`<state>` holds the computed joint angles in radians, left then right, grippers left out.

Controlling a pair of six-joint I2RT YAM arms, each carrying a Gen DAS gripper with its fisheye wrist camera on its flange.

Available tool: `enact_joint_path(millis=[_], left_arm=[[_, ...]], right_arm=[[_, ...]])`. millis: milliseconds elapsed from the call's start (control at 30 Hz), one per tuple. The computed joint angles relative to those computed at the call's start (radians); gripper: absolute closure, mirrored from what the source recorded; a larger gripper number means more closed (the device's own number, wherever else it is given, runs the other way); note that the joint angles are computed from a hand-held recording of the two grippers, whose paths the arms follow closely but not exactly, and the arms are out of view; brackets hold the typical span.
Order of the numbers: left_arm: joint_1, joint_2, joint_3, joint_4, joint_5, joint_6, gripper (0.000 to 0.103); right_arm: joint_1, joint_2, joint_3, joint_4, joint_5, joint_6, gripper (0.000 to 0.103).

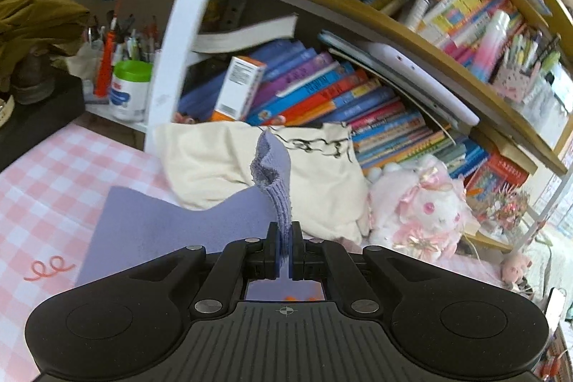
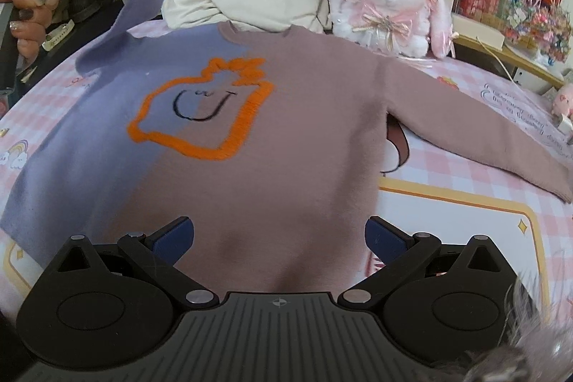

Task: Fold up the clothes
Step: 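Lift the lavender sleeve with the left gripper and lay it across the sweater body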

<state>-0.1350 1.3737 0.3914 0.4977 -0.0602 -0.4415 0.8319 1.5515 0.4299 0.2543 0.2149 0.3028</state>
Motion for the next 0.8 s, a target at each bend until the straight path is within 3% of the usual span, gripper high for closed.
enact_joint_path(millis=[433, 800], left_arm=[[-0.197, 0.139, 0.128, -0.060, -0.213, -0.072, 0.101], [-0.288, 0.232, 0.223, -0.094, -0.264, -0.115, 0.101]], right_arm=[[-0.158, -0.019, -0.053, 0.076, -0.193, -0.168, 0.000], [-0.224, -0.030, -0.065, 0.077, -0.267, -0.225, 0.000]])
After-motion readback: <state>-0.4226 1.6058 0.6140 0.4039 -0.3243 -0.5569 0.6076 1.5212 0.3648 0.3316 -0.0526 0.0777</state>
